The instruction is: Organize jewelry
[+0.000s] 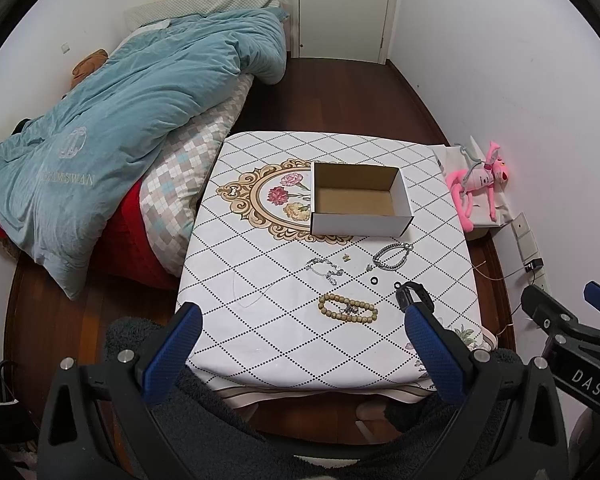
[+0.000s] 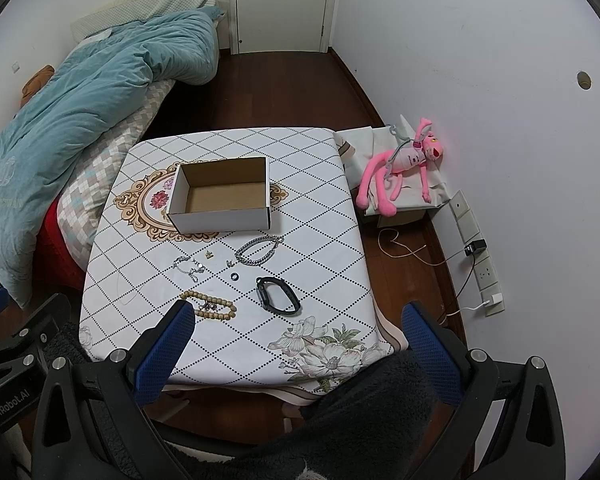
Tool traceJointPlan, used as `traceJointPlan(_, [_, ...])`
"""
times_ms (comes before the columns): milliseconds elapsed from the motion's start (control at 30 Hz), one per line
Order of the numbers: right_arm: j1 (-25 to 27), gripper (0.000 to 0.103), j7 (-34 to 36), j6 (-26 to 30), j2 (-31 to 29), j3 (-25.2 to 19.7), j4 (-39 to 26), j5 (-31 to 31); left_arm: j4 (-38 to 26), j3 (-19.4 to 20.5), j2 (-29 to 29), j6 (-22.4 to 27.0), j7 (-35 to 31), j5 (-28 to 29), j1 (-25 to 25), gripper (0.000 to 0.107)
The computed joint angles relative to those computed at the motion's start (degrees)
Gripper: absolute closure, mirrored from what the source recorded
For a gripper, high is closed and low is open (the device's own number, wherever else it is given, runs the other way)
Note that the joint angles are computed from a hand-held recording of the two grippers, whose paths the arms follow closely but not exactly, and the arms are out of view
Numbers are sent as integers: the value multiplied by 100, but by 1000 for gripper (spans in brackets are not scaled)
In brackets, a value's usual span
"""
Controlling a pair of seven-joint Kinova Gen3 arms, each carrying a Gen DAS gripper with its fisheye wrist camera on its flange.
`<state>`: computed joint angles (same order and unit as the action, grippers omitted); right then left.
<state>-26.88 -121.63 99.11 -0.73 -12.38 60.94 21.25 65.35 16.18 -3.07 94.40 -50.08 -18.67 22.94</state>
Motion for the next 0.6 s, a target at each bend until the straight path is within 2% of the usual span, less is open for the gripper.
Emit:
traceJointPlan(133, [85,0,-97,-250,-60,64,204,18,195,-58,30,-207,14,-77,-57,4])
traceJointPlan(300, [476,0,-7,-895,-60,326,970,-336,798,-213,256,-787,63,-192,-119,4])
traceJointPlan(400, [662,0,11,-1334,0,409,1537,-406,1195,-410,498,-1130,-69,100,-205,4])
traceJointPlan(567, [903,11,206,-2050,302,576,2320,-691,1710,-614,905,-1579,-567,761,-314,5])
traceJointPlan(600, [905,11,221,-2147,381,582,2446,-670,1779,-634,981,-1641,-657,884,-321,9])
